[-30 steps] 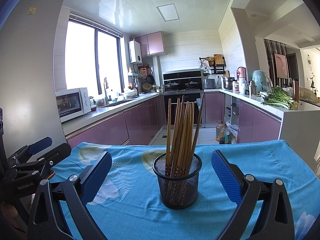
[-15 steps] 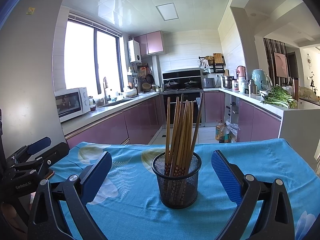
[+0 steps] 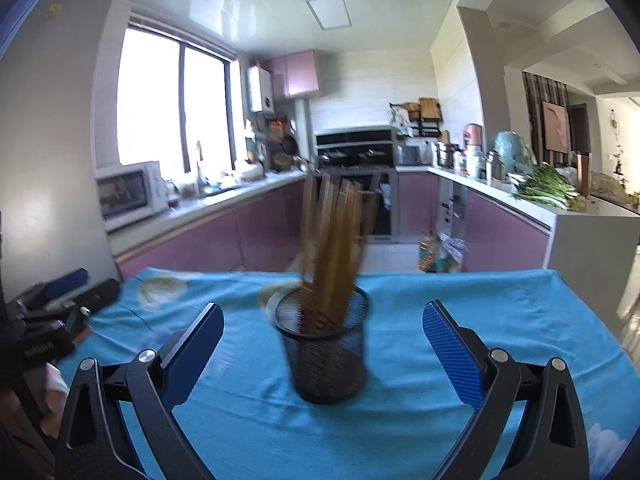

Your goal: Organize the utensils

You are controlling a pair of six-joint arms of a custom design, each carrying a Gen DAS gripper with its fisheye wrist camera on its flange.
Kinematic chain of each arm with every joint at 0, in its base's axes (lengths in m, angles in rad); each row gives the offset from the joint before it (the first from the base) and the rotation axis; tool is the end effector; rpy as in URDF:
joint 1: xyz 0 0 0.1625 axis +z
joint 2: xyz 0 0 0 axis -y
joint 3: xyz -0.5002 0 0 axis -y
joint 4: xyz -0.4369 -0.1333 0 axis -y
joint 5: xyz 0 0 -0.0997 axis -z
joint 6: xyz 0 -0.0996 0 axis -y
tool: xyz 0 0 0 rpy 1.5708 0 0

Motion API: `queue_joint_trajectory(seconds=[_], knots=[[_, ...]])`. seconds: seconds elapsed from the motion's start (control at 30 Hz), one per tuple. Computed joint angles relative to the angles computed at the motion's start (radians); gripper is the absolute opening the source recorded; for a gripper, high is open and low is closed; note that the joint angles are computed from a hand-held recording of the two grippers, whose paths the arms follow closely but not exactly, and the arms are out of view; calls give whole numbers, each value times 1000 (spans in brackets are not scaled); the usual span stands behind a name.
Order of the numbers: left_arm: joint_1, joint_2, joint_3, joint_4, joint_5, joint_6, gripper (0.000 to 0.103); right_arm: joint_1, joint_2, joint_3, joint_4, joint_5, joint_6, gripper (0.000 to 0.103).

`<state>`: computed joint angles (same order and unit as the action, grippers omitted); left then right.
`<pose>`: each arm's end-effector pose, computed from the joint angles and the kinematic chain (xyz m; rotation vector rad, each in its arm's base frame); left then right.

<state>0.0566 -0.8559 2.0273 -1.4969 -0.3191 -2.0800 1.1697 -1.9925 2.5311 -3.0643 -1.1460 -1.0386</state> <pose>-0.4864 -0.2558 0.0333 0.3730 1.8811 -1.4732 0.0426 -0.3461 0.4237 1.0428 -2.2747 1.3210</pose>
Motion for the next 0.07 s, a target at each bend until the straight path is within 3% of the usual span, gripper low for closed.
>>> queue_joint_trajectory(seconds=[0.07], knots=[[21,-10,15,-56,-29,56,97,8,42,-35,-16,-95,5,97]])
